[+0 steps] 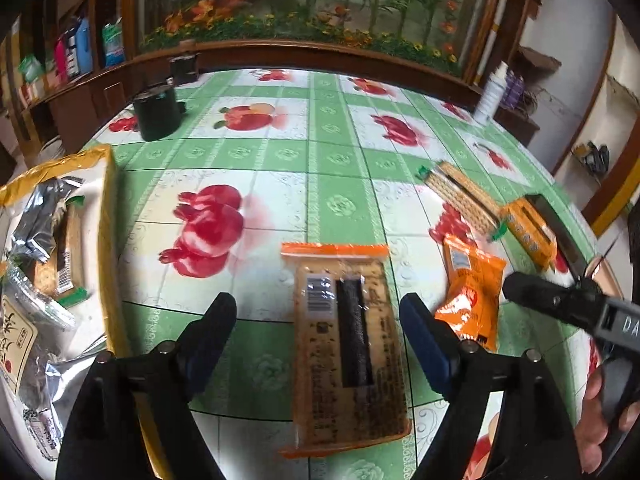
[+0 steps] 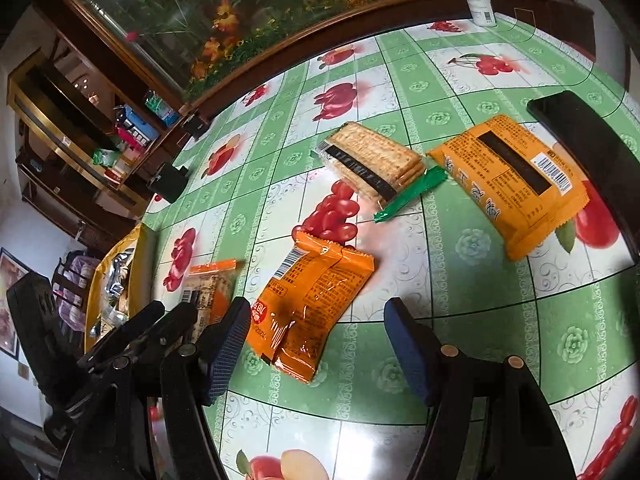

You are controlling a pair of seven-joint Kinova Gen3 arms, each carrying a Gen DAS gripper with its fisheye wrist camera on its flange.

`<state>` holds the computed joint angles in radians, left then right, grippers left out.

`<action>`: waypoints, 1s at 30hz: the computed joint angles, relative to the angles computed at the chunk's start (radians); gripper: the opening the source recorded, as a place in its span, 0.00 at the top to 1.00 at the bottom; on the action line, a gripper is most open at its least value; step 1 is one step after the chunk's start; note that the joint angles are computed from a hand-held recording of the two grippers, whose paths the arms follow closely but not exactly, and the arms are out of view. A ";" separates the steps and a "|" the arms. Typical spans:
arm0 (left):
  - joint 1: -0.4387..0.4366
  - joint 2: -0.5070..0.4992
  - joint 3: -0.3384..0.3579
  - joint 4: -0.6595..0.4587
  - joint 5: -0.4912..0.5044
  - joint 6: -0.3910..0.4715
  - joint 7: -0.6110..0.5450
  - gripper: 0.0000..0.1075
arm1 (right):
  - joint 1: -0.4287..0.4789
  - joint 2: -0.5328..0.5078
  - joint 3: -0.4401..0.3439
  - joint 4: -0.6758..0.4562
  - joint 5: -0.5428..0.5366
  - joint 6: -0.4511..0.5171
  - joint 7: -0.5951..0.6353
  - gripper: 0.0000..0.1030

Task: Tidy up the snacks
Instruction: 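Grasp the orange chip bag with the right gripper while the left holds the cracker pack, then carry the cracker pack and chip bag over the white tray with both grippers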

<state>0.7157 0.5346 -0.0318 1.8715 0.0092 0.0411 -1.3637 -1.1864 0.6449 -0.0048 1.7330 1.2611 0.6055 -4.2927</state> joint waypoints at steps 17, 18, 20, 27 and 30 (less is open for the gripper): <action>0.259 0.058 -0.263 -0.036 -0.087 0.029 0.075 0.50 | 0.130 0.161 -0.171 -0.415 -0.389 0.355 0.632 0.27; 0.271 0.060 -0.276 -0.033 -0.088 0.023 0.079 0.50 | 0.124 0.184 -0.171 -0.452 -0.396 0.395 0.672 0.27; 0.250 0.057 -0.254 -0.031 -0.086 0.018 0.074 0.50 | 0.118 0.211 -0.178 -0.499 -0.402 0.461 0.754 0.39; 0.077 0.023 -0.065 0.001 -0.070 -0.022 0.017 0.50 | 0.046 0.112 -0.078 -0.280 -0.324 0.273 0.659 0.62; -0.011 0.012 0.033 0.024 -0.058 -0.057 -0.022 0.50 | -0.044 0.108 0.048 -0.236 -0.287 0.187 0.592 0.62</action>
